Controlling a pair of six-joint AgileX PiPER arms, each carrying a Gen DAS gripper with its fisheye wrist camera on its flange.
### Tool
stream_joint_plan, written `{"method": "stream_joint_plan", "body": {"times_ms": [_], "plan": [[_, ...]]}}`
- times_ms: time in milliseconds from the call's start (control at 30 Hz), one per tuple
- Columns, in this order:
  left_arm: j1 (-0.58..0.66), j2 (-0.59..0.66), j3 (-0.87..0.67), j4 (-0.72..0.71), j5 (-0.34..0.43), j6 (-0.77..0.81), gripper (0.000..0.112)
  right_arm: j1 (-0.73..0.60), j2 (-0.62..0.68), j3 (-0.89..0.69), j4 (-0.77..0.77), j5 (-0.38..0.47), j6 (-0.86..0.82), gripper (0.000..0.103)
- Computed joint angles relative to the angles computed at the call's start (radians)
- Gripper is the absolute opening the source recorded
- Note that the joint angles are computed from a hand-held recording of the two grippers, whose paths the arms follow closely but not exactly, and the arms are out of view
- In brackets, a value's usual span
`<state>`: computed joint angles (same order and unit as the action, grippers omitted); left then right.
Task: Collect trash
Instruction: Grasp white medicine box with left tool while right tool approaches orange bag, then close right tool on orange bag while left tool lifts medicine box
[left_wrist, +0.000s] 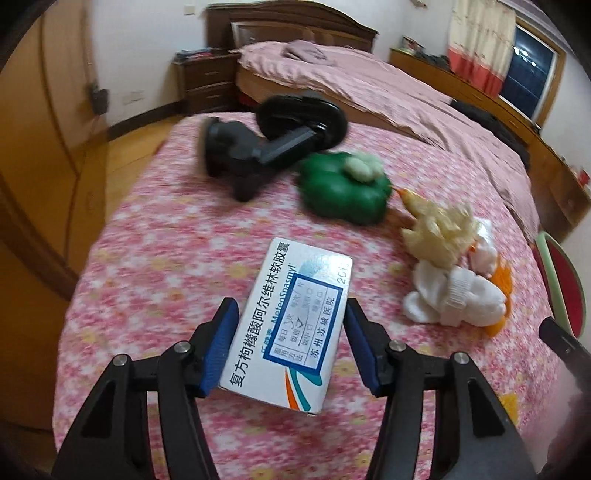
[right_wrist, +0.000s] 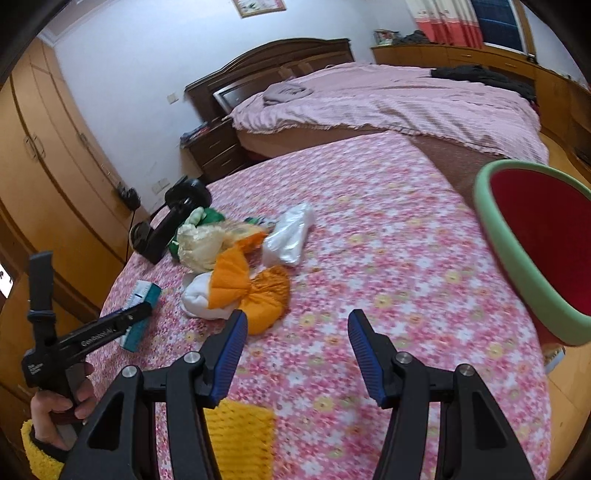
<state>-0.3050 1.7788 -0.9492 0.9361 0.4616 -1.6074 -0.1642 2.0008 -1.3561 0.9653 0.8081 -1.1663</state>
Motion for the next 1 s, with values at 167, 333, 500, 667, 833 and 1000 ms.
{"method": "stream_joint_plan", "body": {"times_ms": [167, 333, 500, 667, 833, 1000], "plan": [[0.016, -0.032, 0.044, 0.058, 0.005, -0.084, 0.059, 0.057, 0.036, -0.037, -0.024, -0.011, 0.013, 0.060], [0.015, -0.052, 0.069, 0.090, 0.021, -0.133, 0.059, 0.092, 0.068, -0.068, -0.050, -0.022, 0.034, 0.060], [0.017, -0.059, 0.079, 0.107, 0.028, -0.158, 0.059, 0.111, 0.096, -0.089, -0.066, -0.034, 0.052, 0.057], [0.019, -0.064, 0.086, 0.119, 0.029, -0.169, 0.059, 0.119, 0.129, -0.111, -0.087, -0.037, 0.066, 0.044], [0.017, -0.061, 0.081, 0.119, 0.033, -0.169, 0.059, 0.120, 0.133, -0.111, -0.075, -0.047, 0.049, 0.037], [0.001, -0.066, 0.073, 0.115, 0.049, -0.170, 0.059, 0.106, 0.128, -0.098, -0.047, -0.039, 0.015, 0.029]]}}
